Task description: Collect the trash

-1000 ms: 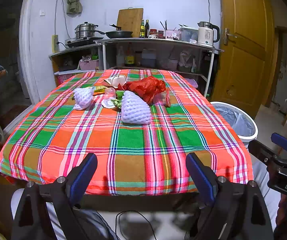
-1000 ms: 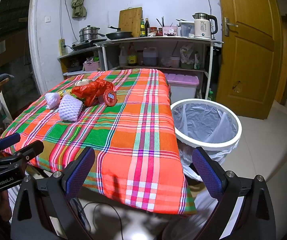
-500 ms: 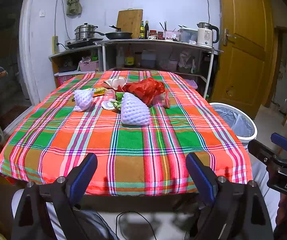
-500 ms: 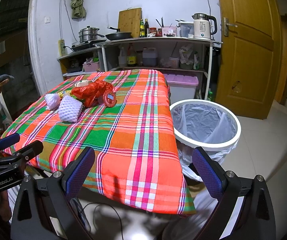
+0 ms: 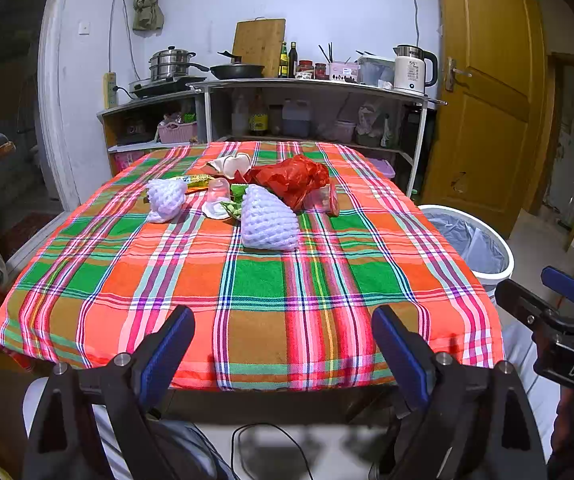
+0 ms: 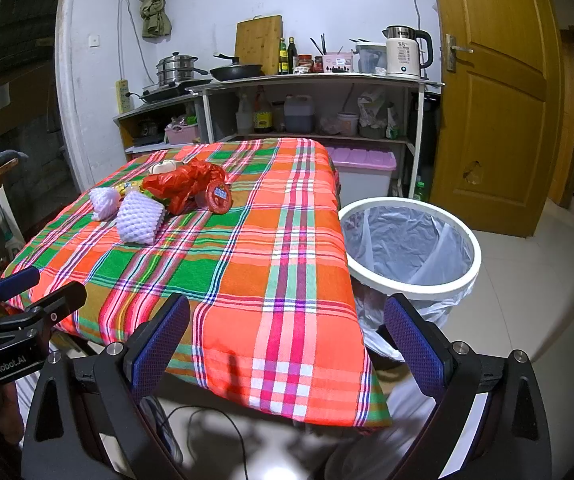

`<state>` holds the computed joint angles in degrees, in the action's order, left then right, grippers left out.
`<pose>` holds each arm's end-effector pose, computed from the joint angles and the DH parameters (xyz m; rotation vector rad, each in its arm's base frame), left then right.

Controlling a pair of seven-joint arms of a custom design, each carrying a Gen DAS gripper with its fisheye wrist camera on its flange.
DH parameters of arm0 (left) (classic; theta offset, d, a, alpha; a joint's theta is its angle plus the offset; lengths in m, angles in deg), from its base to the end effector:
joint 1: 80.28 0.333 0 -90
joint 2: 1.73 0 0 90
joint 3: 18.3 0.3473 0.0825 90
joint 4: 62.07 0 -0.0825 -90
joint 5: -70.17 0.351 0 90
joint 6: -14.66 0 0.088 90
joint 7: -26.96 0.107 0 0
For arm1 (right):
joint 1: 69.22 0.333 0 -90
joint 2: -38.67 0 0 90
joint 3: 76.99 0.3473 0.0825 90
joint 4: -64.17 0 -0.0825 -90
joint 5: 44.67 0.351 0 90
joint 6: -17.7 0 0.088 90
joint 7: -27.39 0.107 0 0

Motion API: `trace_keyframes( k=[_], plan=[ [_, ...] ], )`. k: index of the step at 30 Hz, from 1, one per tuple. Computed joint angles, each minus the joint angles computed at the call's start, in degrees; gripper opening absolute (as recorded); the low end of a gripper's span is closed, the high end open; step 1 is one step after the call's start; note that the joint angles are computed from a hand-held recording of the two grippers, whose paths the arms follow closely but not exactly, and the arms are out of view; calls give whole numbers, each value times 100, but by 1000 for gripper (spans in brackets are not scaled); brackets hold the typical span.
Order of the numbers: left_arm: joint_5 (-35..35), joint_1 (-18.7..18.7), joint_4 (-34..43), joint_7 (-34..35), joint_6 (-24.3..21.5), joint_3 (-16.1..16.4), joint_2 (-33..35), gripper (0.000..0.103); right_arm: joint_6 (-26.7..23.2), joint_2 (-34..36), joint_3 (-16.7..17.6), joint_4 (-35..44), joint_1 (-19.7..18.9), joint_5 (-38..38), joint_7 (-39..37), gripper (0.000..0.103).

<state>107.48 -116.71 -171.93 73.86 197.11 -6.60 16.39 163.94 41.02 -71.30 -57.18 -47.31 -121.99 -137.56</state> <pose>0.5502 -0.3325 0.4811 -1.3611 2.0216 -1.0654 0.4822 0.2665 0.4767 -1.3841 1.8920 -0.9394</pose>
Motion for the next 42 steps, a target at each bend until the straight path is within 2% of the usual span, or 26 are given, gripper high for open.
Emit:
trace_keyframes(
  k=[7,10,13,17,19,21,23,28,30,32,34,37,42],
  plan=[
    [-46,83,-19,59,-4,-83,-5,90,4,-7,2,-13,2,1,9,98],
    [-48,56,44,52,-38,-25,39,90,48,-11,-7,-26,-12,-25,40,98],
    [-246,331,147,295,-118,-338,121,90,177,36,-34,6,-44,-37,34,98],
    [-235,236,403,341,-225,-189,298,90,527,187,-133,137,-137,42,-119,98],
    [-359,420,548,506,-275,-393,396,90,726,284,-195,243,-183,95,-198,98],
    [-639,757,735,818,-369,-779,520,90,829,383,-248,377,-199,113,-311,98],
    [-1083,1247,950,1295,-474,-1366,678,90,880,492,-299,538,-192,91,-470,98],
    [-2002,1940,1629,2164,-768,-2231,1149,90,1408,833,-486,950,-289,500,-1064,93],
    [-2159,1988,2053,2334,-997,-2316,1393,90,1588,996,-570,1127,-309,810,-1420,92],
    [-2559,2225,2562,2904,-1398,-2721,1704,90,1697,1160,-647,1302,-298,1167,-1832,90],
    [-2842,2342,3041,3325,-1859,-2983,1979,90,1832,1346,-667,1479,-349,1660,-2397,87],
    [-3165,2285,3794,3675,-2411,-3045,2403,91,1955,1603,-604,1734,-454,2416,-3237,84],
    [-3575,2093,4453,3959,-2833,-2884,2735,90,2001,2013,-282,2198,-743,3657,-4676,79]
  ],
)
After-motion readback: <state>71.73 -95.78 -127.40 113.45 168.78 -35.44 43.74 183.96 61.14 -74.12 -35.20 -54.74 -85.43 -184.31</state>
